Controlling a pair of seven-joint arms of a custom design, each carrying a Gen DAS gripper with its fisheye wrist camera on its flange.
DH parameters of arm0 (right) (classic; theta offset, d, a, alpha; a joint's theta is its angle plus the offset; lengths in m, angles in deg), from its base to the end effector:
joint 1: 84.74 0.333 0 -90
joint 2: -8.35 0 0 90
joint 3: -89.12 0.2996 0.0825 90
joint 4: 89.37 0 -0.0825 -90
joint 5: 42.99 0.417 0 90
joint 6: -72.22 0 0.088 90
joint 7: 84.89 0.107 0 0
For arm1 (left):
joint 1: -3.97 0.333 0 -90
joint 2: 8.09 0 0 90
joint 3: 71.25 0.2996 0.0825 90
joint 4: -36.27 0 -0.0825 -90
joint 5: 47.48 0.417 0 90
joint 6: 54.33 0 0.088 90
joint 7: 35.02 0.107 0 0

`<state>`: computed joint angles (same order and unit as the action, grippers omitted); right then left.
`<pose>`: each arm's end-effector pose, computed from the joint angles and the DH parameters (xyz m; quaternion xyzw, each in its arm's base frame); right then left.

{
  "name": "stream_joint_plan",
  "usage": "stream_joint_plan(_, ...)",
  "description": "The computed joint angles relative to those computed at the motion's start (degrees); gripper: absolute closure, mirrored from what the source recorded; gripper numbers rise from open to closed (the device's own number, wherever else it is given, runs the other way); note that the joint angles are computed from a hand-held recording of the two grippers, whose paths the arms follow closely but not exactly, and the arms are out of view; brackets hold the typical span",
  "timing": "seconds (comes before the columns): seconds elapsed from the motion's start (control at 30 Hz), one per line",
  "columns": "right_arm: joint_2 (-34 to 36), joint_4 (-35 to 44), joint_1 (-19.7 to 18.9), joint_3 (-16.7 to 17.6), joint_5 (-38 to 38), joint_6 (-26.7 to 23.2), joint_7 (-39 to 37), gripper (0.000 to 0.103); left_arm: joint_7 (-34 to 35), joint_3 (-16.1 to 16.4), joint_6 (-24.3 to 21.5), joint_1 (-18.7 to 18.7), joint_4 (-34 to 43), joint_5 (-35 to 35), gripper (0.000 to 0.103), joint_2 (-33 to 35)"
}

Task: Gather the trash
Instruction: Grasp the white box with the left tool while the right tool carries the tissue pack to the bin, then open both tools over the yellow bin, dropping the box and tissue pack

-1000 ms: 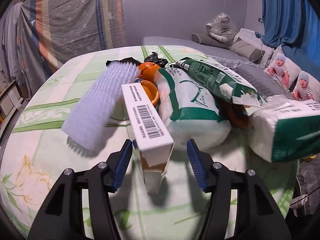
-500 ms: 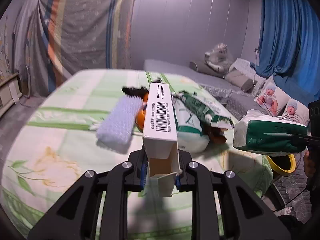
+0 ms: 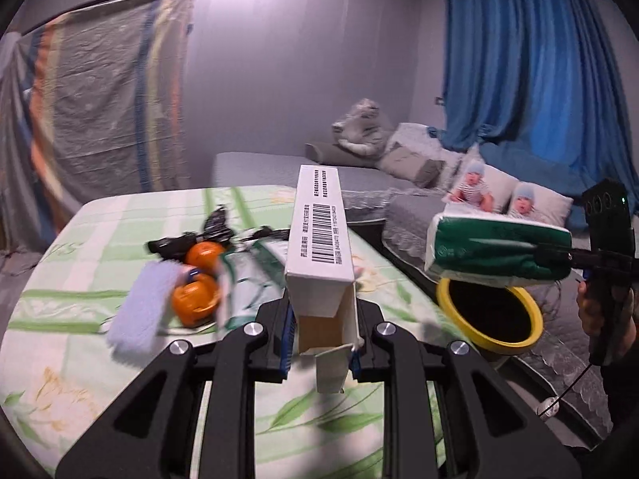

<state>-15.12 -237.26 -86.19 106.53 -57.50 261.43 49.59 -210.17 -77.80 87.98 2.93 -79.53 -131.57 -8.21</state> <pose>0.4552 0.1654 0.4919 -0.5473 0.6511 -0.2330 0.4714 0.6136 -0.0776 0.4668 -0.3406 0.7641 -0.5244 0.1586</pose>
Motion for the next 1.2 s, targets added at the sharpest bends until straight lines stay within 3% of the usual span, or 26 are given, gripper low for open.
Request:
stream_joint_plan(0.1, -8.4, -4.25, -11.34, 9.75, 2.52, -1.79, 4.62, 0.03, 0.06, -1.3, -1.74, -1.3, 1.66, 1.74, 0.083, 1.24)
stream_joint_plan(0.23, -18.96, -8.41, -20.36, 16.96, 2.6, -7.54, 12.85, 0.03, -1.95, -3.2, -5.17, -3.03, 5.21, 5.43, 0.083, 3.91)
stream_joint_plan(0.3, -23.25, -10.51, -21.82, 17.98, 2.25, -10.38, 16.32, 0.03, -3.73, -4.13, -7.05, -3.73, 7.25, 7.79, 0.083, 5.65)
stream_joint_plan(0.47, -29.33, -14.14, -22.96, 18.77, 0.38, -17.65, 22.7, 0.03, -6.39, -7.29, -9.46, -5.51, 12.64, 12.39, 0.083, 10.81)
stream_joint_plan(0.67, -27.93, -15.76, -22.85, 18.26, -2.63, -21.96, 27.66, 0.03, -8.35, -10.25, -9.37, -7.43, 15.66, 16.28, 0.083, 15.06)
stream_joint_plan(0.8, -24.36, -16.82, -23.29, 16.09, -4.37, -21.33, 30.29, 0.03, -11.62, -11.8, -9.72, -8.94, 18.59, 21.01, 0.083, 18.84)
stream_joint_plan(1.1, -17.9, -18.04, -23.16, 11.25, -9.33, -19.3, 34.98, 0.029, -18.16, -14.61, -5.52, -11.6, 23.36, 30.45, 0.082, 26.24)
stream_joint_plan(1.2, -17.21, -17.49, -23.87, 11.31, -11.91, -19.86, 36.79, 0.028, -19.69, -15.45, -4.87, -11.53, 24.54, 32.23, 0.081, 27.57)
